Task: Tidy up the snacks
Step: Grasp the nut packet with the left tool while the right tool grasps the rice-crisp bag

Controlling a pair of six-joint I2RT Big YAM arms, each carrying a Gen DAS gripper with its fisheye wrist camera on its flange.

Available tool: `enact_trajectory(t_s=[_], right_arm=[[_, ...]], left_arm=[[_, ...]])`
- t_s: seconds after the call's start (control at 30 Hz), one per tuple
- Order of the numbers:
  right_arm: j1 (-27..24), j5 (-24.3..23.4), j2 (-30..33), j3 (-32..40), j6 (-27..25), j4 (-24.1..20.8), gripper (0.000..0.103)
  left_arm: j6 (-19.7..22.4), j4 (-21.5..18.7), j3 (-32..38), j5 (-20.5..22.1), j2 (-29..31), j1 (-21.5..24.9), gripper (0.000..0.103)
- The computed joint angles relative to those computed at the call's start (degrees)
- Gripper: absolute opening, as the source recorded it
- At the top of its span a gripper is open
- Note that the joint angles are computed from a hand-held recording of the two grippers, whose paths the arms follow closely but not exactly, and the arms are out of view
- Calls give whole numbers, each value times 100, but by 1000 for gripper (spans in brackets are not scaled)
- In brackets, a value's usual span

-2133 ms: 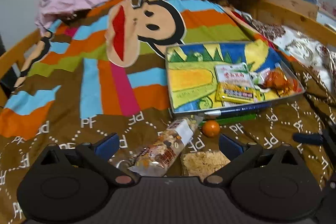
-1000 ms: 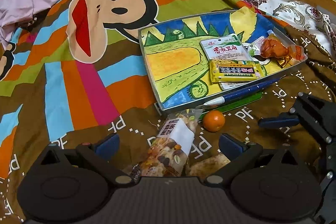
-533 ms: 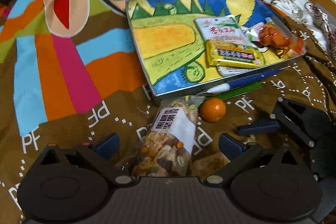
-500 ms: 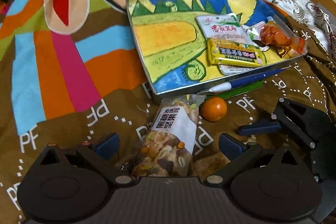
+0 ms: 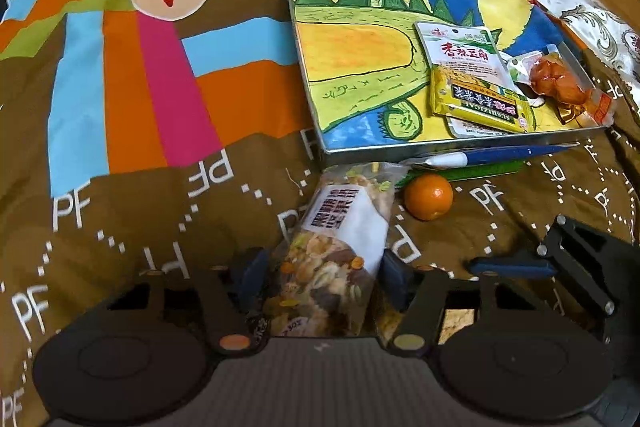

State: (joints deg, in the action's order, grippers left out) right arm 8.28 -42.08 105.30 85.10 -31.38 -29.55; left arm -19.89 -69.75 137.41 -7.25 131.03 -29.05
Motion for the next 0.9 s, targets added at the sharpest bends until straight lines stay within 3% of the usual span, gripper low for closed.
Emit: enact_trajectory(t_s=[0.17, 0.27, 0.57, 0.9], right_arm=[[-9, 314, -273, -227, 101, -138, 90], [-48, 525, -477, -348, 39, -341, 90], [-130, 1055, -962, -654, -349, -1002, 90], [-116, 1089, -821, -555, -447, -1257, 94]], left_arm=[[-228, -311, 281, -486, 148, -214, 61], [-259, -120, 53, -597, 15, -361, 57], [-693, -246, -34, -453, -39, -675, 54], [-851, -194, -166, -470, -71, -742, 55]])
